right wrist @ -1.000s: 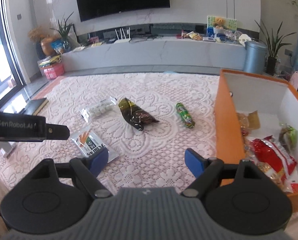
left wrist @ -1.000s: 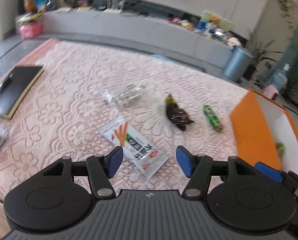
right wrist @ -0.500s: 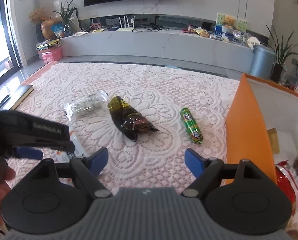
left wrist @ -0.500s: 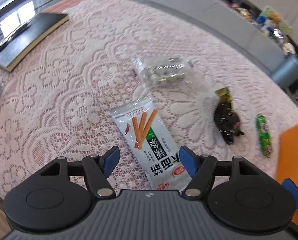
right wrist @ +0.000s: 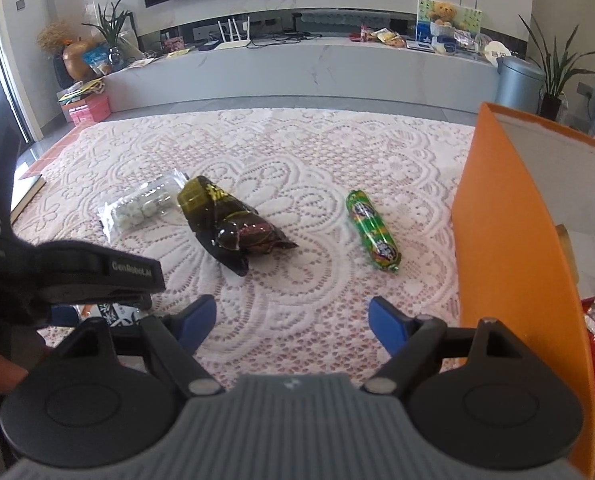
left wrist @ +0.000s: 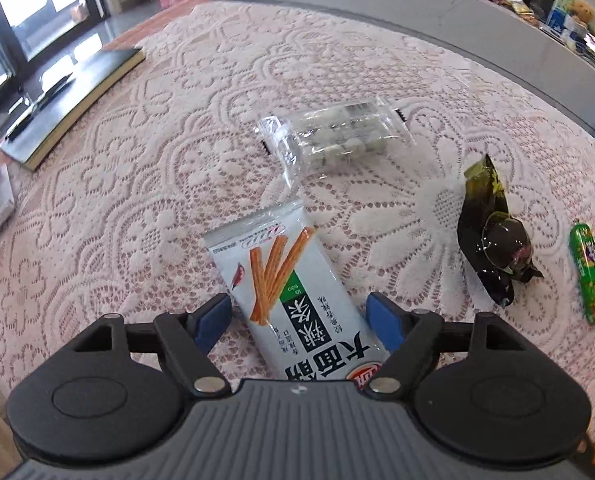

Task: Organize snacks
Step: 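Grasp the white stick-snack packet with the left tool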

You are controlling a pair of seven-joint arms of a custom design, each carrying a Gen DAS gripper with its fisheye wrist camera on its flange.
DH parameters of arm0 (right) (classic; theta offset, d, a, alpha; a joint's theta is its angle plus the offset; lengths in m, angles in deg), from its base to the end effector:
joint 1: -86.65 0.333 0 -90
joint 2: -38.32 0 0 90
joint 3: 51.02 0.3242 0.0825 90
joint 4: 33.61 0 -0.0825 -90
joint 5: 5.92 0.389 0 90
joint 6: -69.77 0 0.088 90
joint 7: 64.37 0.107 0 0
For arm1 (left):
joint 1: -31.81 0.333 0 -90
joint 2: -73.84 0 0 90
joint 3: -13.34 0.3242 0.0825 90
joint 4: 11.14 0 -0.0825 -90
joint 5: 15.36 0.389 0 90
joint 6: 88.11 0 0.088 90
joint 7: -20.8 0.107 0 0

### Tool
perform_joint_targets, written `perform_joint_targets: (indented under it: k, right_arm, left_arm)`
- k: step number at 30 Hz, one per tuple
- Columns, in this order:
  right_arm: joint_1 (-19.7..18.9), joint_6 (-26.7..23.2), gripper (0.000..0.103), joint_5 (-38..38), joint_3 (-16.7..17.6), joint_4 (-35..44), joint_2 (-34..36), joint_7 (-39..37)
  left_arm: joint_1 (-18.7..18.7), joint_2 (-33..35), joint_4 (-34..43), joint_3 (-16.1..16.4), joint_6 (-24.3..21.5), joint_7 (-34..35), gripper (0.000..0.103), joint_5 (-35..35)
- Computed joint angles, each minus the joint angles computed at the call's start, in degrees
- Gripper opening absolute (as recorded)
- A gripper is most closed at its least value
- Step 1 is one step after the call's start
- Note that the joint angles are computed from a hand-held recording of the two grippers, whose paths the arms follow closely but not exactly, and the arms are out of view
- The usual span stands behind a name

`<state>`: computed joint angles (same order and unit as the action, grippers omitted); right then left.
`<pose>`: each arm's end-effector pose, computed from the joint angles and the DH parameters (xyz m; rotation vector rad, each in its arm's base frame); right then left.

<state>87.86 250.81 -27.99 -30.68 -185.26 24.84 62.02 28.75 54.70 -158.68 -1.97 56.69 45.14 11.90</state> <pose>0.4143 0.2015 0.4003 -1.8766 1.6129 -0.5173 0.4186 -0.1440 0.4051 -2.3030 1.4110 -0.3157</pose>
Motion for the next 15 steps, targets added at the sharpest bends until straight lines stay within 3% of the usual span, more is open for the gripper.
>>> perform_joint_targets:
  k: [2,5,8,11,13,15]
  right_arm:
    - [-0.3,0.1,0.081,-0.1,0.2,0.2,0.4,0.3]
    - [0.7,0.1,0.081,0.3,-0.9,0.1,0.6,-0.2]
    - [1.6,0.1,0.081,0.7,-1.6,0.1,0.7,-0.9]
    - [3.0,0.3,0.081,1.5,-2.7,0.0,0.8,-2.0]
    - [4.2,0.3,0.081,2.3,-3.7,0.3,1.1,-3.1]
    - [5.4,0.0,0.081,2.9,-4.4,0.7,1.5,-4.5]
  left_arm:
    - [-0.5,-0.5,-1.0,1.2,2.2,2.8,0.082,-0.5]
    - [-2.7,-1.7,-2.5,4.3,4.9,14.2,0.077,-4.5]
    - [-5.5,-3.0,-3.8,8.0,6.2,30.6,0.076,-9.5]
    - [-9.9,-4.2,-3.9,13.3,3.8,49.7,0.079,-16.6]
    - [-10.3,-4.8,-4.2,14.6,2.9,55.1,0.081,-20.2]
    - [-9.3,-5.8,-5.8,14.7,5.2,55.9,0.084,-23.5]
